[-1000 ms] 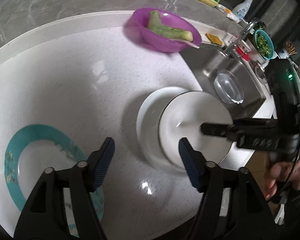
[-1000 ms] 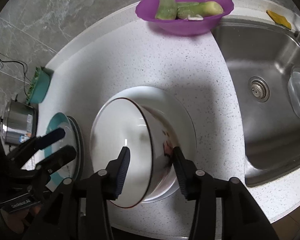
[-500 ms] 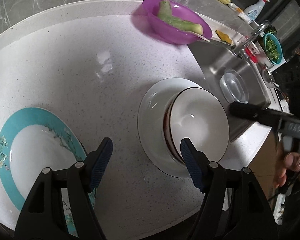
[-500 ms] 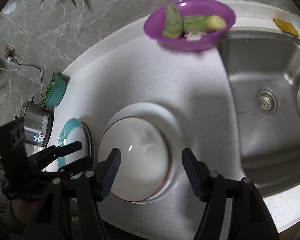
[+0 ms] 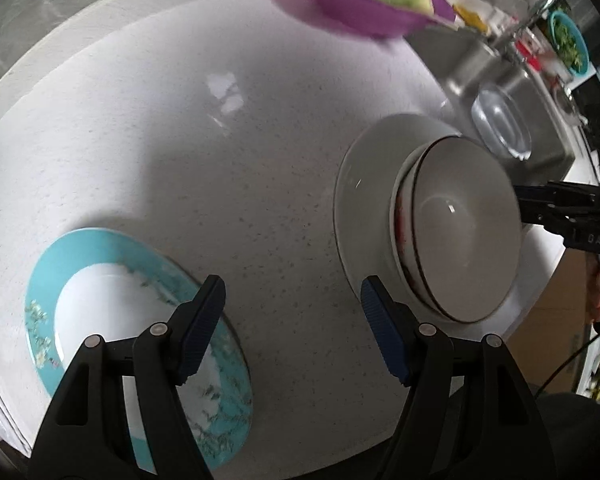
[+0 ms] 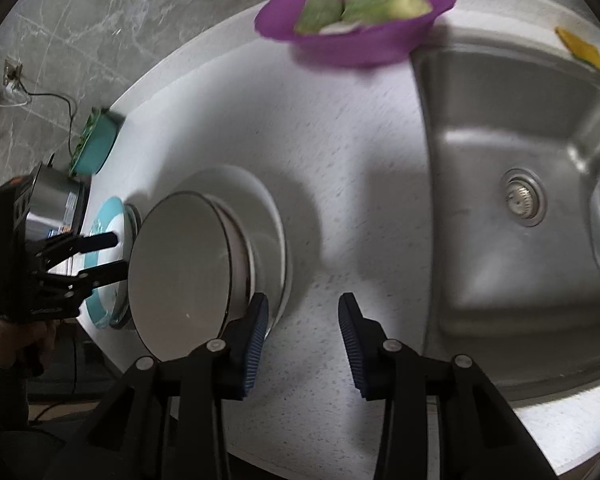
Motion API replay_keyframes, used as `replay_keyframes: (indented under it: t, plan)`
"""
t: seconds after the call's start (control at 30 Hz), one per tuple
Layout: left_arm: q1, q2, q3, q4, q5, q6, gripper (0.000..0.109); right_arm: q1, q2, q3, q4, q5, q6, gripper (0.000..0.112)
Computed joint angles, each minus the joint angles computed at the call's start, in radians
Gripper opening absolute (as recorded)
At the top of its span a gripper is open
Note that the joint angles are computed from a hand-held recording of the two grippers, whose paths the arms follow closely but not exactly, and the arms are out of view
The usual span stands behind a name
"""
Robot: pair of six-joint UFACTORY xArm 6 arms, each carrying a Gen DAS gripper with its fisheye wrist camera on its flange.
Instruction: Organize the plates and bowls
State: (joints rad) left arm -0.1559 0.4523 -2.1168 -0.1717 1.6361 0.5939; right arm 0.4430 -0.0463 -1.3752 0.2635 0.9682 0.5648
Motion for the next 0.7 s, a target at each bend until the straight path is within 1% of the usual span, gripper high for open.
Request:
replay_keyframes:
  t: [0.3,0.37,0.53,0.57,0.63,0.7]
  plan:
    - [-0.051,0.032,-0.002,0.067,-0.053,-0.017,0.069,0.004,0.009,-0.002,0.003,0.003,0.0,0.041]
    - [-0.048,0.055,-0.03,0.061,-0.045,-0.033,0.069,0.002,0.018,-0.014,0.008,0.014,0.003,0.041]
    - [-0.041,0.072,-0.048,0.042,-0.045,-0.05,0.07,-0.013,0.022,-0.012,0.03,0.014,-0.025,0.041]
    - [-0.039,0.082,-0.063,0.037,-0.038,-0.054,0.07,-0.014,0.019,-0.006,0.034,0.007,-0.03,0.041]
    - [-0.045,0.099,-0.08,0.027,-0.035,-0.07,0.07,-0.01,-0.002,0.029,0.045,-0.036,-0.042,0.039]
    - [-0.043,0.095,-0.068,0.011,-0.039,-0.078,0.069,-0.007,-0.025,0.07,0.068,-0.089,-0.076,0.033]
